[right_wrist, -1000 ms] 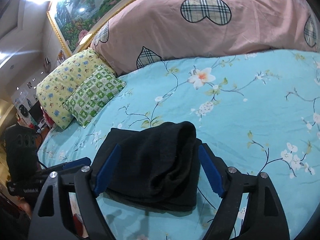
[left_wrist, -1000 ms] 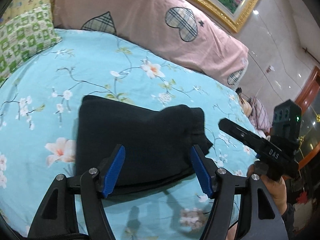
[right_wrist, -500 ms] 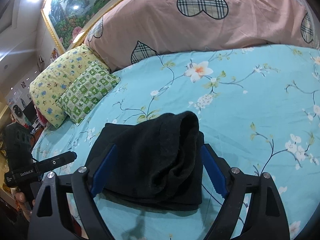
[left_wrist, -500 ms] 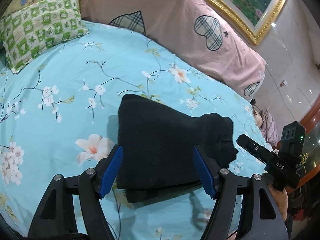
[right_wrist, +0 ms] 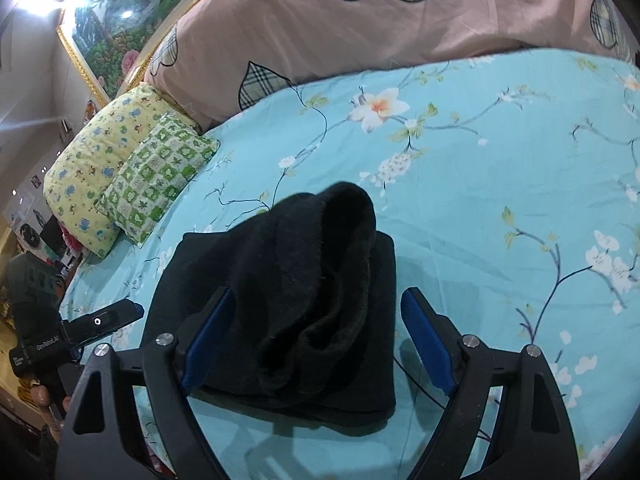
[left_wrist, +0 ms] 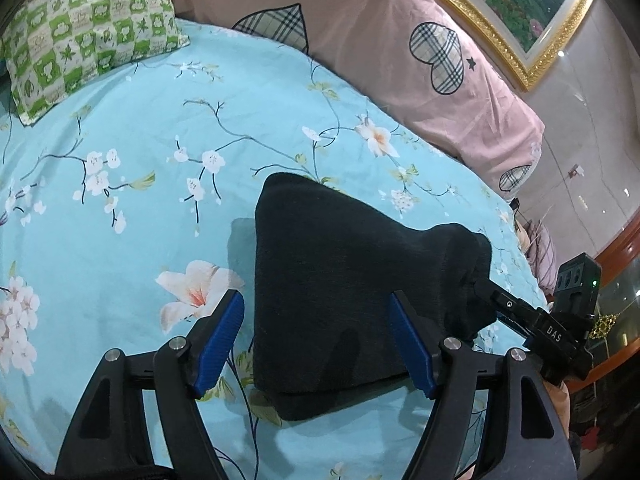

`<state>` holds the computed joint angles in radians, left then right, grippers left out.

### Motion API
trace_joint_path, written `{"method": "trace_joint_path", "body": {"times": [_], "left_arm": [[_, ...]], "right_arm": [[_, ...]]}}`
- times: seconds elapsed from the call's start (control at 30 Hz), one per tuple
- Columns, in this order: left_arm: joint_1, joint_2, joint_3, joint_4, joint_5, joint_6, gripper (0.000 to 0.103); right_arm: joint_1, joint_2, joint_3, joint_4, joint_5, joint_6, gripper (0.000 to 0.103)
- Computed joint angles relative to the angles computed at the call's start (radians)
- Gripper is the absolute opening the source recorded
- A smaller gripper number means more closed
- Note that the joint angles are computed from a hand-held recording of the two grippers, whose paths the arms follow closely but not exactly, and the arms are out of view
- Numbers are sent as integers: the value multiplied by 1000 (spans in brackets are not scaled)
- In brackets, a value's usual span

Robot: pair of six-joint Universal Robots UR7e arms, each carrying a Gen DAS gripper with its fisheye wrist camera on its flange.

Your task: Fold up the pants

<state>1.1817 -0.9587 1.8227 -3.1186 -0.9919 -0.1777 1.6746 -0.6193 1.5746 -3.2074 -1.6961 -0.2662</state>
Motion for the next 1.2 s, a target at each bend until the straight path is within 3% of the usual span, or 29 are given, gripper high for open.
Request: {"method": "trace_joint_path", "body": {"times": [0.3, 0.43, 0.73, 0.83, 0.93, 1.03, 1.2], "left_arm": [[33, 34, -49, 56, -18, -21, 74], [49, 50, -64, 72, -28, -34, 74], [85, 75, -86, 86, -66, -29, 74], [87, 82, -84, 66, -67, -8, 69], [90, 87, -89, 67, -98, 5, 50], [80, 93, -92, 67, -81, 13, 48], [74, 89, -89, 59, -90, 26, 36]], "right_arm": [[-29, 6, -2, 15, 20, 33, 84], [-43, 5, -3, 34, 47, 42, 68], [-76, 6, -3, 88, 122, 54, 68], [-81, 4, 1, 97, 136, 43, 68], [-80, 5, -5, 124, 146, 34, 63], [-78, 6, -5, 123, 141, 34, 61], [-77, 4, 2, 114, 142, 37, 56]]}}
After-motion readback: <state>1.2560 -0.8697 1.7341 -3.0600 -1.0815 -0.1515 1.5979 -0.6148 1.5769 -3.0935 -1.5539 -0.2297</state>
